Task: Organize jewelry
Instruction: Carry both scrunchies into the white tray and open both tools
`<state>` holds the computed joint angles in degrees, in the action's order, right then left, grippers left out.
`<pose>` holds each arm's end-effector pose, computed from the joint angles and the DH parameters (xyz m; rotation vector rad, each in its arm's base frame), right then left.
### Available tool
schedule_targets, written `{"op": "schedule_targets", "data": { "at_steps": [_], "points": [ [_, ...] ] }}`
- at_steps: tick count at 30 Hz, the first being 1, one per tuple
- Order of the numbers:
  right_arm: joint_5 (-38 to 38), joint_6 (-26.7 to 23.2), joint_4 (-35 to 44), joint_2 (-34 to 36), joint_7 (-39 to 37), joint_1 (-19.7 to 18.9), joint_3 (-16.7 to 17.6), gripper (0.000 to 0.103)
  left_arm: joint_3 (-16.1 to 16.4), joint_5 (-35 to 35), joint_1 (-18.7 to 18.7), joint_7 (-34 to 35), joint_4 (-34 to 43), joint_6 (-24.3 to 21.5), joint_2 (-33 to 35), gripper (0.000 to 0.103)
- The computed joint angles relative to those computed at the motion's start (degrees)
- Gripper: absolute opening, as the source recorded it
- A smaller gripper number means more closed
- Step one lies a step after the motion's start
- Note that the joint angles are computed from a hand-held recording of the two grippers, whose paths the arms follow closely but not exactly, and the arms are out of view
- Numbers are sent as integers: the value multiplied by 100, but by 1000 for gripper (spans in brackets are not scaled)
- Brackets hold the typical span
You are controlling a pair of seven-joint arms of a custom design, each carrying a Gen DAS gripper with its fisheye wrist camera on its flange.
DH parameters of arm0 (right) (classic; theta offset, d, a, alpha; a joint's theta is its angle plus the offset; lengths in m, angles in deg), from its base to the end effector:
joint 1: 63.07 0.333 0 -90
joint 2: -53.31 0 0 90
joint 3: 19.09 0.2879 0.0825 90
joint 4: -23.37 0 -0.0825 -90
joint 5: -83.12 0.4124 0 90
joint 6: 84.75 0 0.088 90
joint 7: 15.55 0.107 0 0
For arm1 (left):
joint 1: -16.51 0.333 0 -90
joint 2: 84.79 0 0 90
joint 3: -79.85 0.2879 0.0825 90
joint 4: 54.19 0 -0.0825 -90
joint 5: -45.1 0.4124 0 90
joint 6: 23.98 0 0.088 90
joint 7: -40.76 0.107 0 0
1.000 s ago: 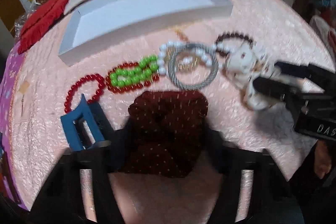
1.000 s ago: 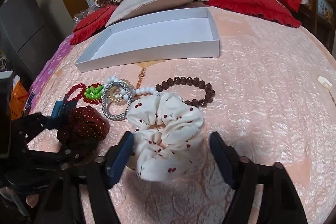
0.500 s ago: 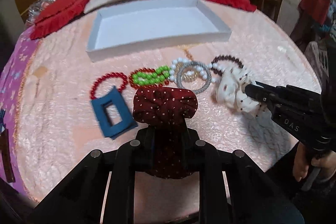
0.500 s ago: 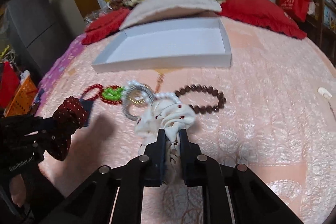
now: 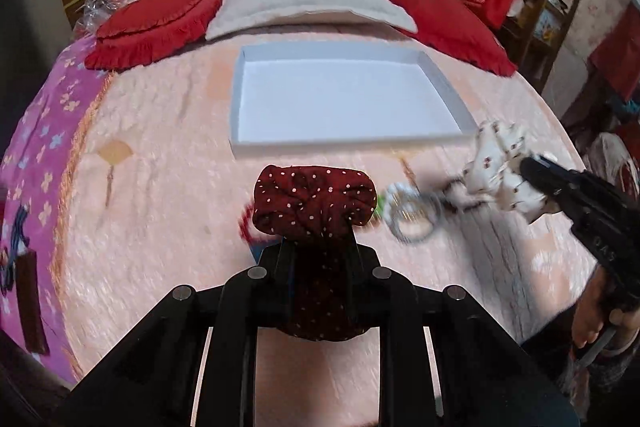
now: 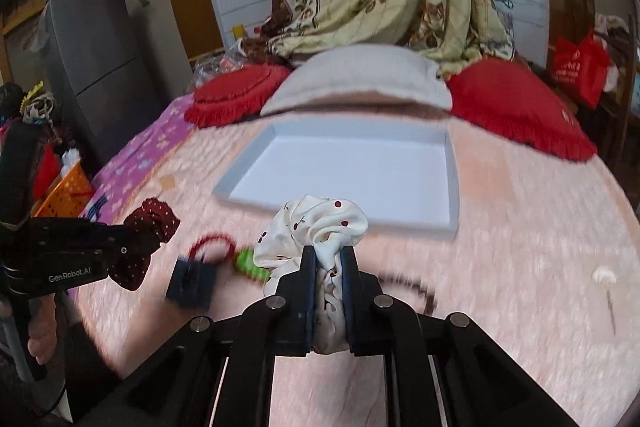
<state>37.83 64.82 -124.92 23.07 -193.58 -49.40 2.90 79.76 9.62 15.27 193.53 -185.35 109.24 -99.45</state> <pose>0.3678 0.2793 0.4317 -1.3531 1.9923 -0.7343 0.5290 -0.0226 0.4480 -1.1443 2.6418 -0.8300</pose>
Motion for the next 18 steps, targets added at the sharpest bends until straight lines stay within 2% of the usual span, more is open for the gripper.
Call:
{"op": "schedule_targets", "data": {
  "at_steps": [4,8,11,13,16,18],
  "points": [
    [-229,207,366,446,-196,-377,-320,11,-300,328,-61,-524,870,457,909,17],
    [-204,535,991,1338,-516,-683,-825,11,-615,1029,-87,-1576,2299,485,2288,17],
    [-80,749,1419,1967,-798,-722,-1191,11,-792,1459,-104,-2178,3160,552,3113,17],
    [106,903,1732,2453,-1051,-715,-1452,11,-874,1755,-139,-2584,3816,439,3700,17],
    [278,839,2100,2950,-1371,-622,-1747,11,-950,2207,-225,-2983,4568,360,4387,17],
    [485,874,2228,3171,-1563,-557,-1922,11,-1009,2387,-239,-3130,4891,364,4679,23]
  ]
}}
